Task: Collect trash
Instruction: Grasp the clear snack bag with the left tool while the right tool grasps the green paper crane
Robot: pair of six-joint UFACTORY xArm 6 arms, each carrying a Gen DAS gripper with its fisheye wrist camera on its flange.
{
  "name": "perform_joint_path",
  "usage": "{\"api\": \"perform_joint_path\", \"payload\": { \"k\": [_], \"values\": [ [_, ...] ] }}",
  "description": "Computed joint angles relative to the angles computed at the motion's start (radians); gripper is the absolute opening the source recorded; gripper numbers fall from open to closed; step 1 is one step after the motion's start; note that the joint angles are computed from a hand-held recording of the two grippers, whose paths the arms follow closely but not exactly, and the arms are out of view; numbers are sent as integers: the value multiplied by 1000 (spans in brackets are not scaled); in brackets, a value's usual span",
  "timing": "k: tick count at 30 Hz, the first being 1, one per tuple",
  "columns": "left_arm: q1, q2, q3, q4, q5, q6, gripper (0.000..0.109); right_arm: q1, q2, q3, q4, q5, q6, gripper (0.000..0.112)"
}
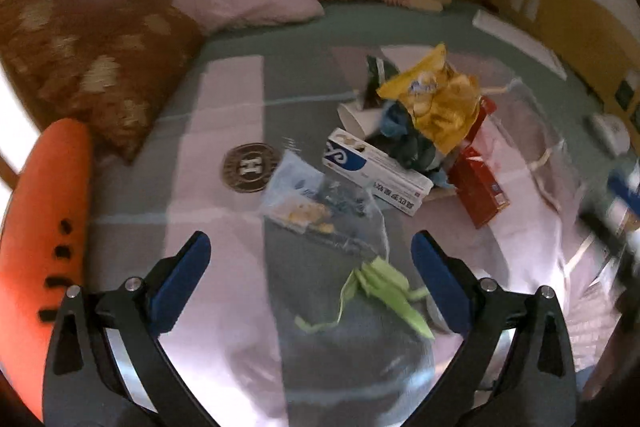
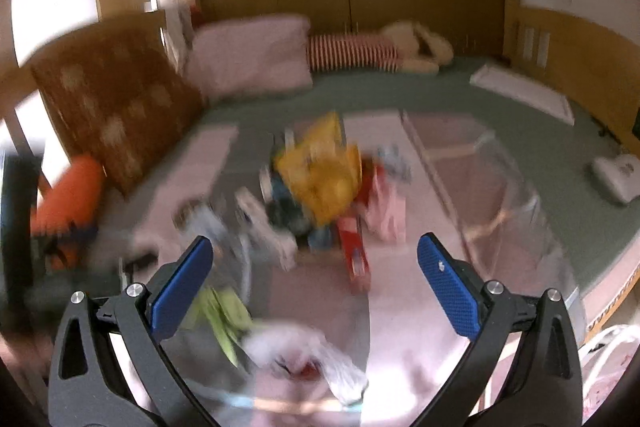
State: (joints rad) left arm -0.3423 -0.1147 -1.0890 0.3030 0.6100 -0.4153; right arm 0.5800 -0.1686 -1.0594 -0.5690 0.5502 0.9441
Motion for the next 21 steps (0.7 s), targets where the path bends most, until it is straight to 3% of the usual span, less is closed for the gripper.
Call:
{"api": "perform_joint_path", "payload": {
  "k": [2, 3, 6, 9, 12, 13, 16, 21],
  "values": [
    [-5, 90, -62, -53, -11, 49, 100, -10, 18, -4, 135, 9, -106, 100],
    [-7, 130, -90, -73, -15, 69, 99, -13, 13, 3, 140, -4, -108, 100],
    [-26, 279, -221, -67, 43, 84, 84, -16, 0, 9, 79, 2, -64, 100],
    [-41, 385, -318, -32, 97, 76, 77, -24, 12, 14, 164, 2, -140, 100],
    [-25, 459, -375, -112, 146, 139, 46, -12, 43, -9, 225, 6, -236, 100],
    [-9, 464, -371, -160, 134, 155, 33, 1, 55, -19, 233, 11, -272, 100],
    [26, 413, -331, -227, 97, 194, 20, 38, 85, -42, 254, -1, -352, 100],
    [90, 180, -182, -285, -18, 235, 18, 94, 185, -136, 314, 23, -532, 100]
  ]
}}
